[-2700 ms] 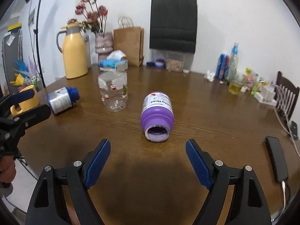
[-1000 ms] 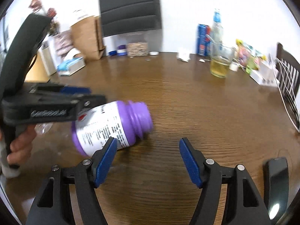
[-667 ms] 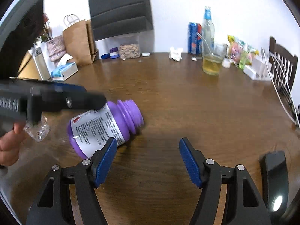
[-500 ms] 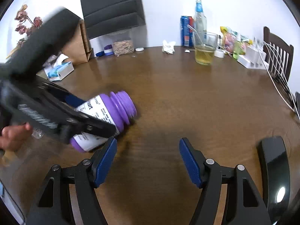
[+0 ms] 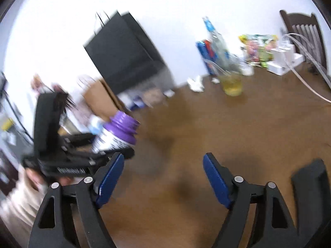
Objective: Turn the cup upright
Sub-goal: 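Close the left gripper on the bottle body while the right gripper releases it, then regrasp the bottle cap-up with the right gripper while the left gripper opens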
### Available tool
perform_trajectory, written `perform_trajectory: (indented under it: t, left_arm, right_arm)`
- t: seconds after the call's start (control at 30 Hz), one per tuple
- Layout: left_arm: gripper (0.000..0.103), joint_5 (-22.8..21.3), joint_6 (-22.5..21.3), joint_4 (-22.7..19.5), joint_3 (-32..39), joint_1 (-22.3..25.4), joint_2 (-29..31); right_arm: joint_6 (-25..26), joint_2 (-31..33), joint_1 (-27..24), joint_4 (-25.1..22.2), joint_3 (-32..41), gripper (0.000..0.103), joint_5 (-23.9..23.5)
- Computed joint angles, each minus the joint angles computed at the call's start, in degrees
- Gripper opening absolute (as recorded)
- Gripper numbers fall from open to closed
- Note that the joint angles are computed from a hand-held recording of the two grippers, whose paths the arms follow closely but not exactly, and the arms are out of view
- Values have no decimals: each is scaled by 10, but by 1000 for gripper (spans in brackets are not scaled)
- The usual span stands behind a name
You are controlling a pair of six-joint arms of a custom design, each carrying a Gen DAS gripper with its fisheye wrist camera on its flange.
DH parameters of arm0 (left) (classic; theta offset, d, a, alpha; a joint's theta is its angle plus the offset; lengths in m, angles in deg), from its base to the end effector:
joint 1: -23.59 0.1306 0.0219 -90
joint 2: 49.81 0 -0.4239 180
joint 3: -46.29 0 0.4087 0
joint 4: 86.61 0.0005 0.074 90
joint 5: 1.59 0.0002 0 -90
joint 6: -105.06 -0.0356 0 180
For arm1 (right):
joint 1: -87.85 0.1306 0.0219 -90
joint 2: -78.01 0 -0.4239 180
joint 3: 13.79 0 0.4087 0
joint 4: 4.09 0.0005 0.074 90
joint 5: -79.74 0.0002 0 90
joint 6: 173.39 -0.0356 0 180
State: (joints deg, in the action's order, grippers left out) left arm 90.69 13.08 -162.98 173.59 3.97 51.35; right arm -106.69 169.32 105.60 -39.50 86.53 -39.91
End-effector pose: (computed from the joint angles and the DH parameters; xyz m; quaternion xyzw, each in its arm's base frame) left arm 0.5087 -0.1834 0.6422 0.1828 0.9223 -0.0706 0.3332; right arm 0.4987 0.1776 0.5716 -0.0949 0.8272 0.3823 0.4008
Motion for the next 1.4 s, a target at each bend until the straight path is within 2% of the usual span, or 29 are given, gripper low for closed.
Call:
perform_trajectory:
  t: [0.07, 0.13, 0.2, 0.33, 0.37, 0.43, 0.47, 0.5, 0.53, 0.67, 0.8, 0.87, 0.93, 1.1, 1.17, 1.2, 1.23, 1.3, 1.33, 1.4]
  left_arm:
    - [60, 4, -29, 35, 4, 8, -10]
    - [60, 16, -37, 65, 0, 19, -16]
    - [60, 27, -33, 67, 3, 25, -15]
    - [60, 60, -56, 121, -29, 34, -31]
    - [60, 63, -62, 128, -36, 36, -35]
    - [60, 73, -70, 139, -51, 43, -42]
    - [60, 78, -69, 134, -49, 47, -39]
    - [60, 83, -64, 133, -52, 51, -40]
    - [60, 93, -57, 130, -54, 58, -39]
    - [61, 138, -41, 101, -48, 81, -30]
    - [72, 145, -28, 145, -97, 93, -51]
    - [72, 167, 0, 151, -115, 102, -59]
    - [73, 181, 36, 150, -128, 106, -69]
    - [73, 141, 121, 217, -212, 91, -144]
    - [73, 87, 163, 252, -253, 74, -188]
    - [74, 47, 165, 271, -275, 59, -210]
    - [77, -27, 163, 315, -312, 32, -240]
    - [87, -129, 119, 360, -358, -13, -271]
    - [87, -147, 105, 364, -371, -25, -279]
    - [87, -132, 106, 340, -375, -28, -278]
  right_arm:
    - [-48, 19, -5, 34, 25, 83, -62]
    - [-107, 52, -7, 56, 65, 83, -124]
    - [-122, 95, 1, 24, 125, 83, -150]
    - [-110, 188, 21, -63, 253, 83, -196]
    - [-124, 202, 24, -54, 267, 84, -214]
    - [-140, 221, 34, -49, 287, 82, -216]
    - [-157, 229, 37, -30, 289, 72, -228]
    - [-158, 232, 40, -31, 291, 67, -224]
    - [-150, 238, 43, -40, 298, 67, -216]
    - [-77, 238, 60, -83, 308, 67, -169]
    - [-12, 227, 74, -91, 301, 67, -116]
    - [30, 212, 84, -87, 283, 67, -81]
    - [50, 195, 90, -65, 256, 67, -70]
    - [99, 150, 108, -37, 195, 67, -38]
    - [114, 127, 117, -17, 160, 67, -21]
    - [113, 115, 119, -2, 141, 67, -25]
    - [117, 102, 122, 8, 124, 67, -16]
    - [144, 78, 133, 16, 92, 67, 31]
    - [154, 71, 137, 12, 83, 67, 40]
    - [166, 63, 142, 3, 69, 67, 50]
